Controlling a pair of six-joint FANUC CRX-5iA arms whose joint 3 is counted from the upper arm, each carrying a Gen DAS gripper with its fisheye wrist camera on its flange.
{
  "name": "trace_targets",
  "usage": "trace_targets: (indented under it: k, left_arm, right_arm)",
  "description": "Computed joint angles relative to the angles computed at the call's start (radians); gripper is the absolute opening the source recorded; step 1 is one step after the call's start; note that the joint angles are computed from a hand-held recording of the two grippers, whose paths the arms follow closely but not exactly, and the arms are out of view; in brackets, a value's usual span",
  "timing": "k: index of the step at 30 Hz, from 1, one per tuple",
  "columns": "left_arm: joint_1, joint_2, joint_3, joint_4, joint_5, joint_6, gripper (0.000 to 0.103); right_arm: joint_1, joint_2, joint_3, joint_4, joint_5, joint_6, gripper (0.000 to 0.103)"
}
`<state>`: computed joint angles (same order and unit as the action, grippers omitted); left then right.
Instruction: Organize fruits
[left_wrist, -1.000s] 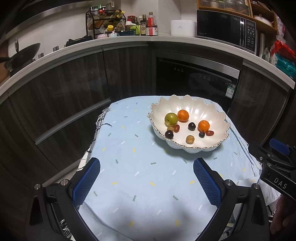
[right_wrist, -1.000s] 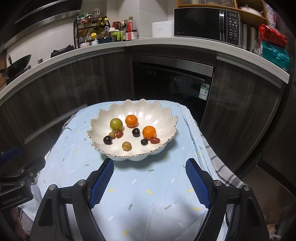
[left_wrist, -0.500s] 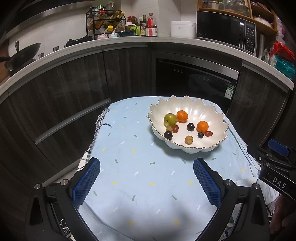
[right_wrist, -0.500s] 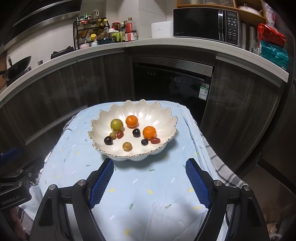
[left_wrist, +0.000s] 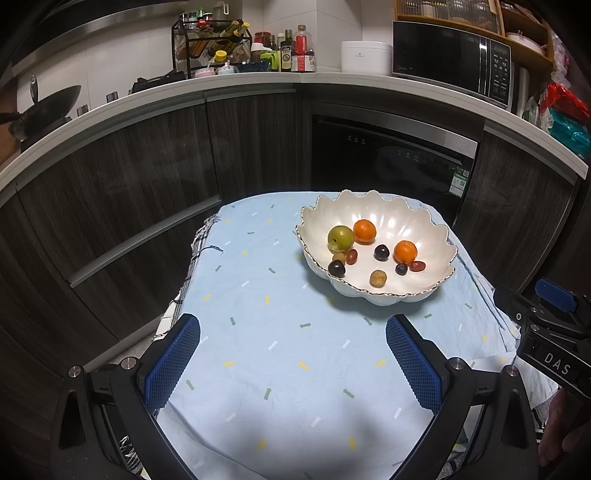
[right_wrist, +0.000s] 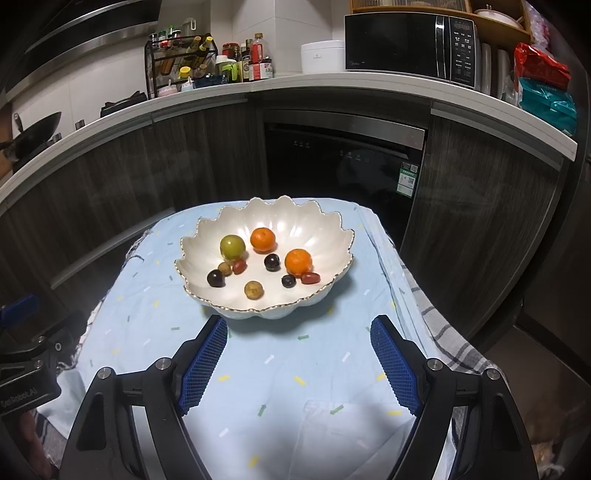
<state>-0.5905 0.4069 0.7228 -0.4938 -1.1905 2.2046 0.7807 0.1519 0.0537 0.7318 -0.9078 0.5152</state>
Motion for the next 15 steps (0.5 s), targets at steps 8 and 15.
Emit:
trace_targets:
  k: [8,15]
  left_arm:
    - [0.0,0.002,0.002,0.001,-0.001,-0.002,0.103]
    - [-0.003,0.002,0.001,0.0,0.003,-0.003,0.103]
  right_arm:
    - [-0.001,0.001,-0.005,0.007,0.005,-0.014,0.081]
    - [-0.002,0.001,-0.005,0.005,0.004,-0.013,0.081]
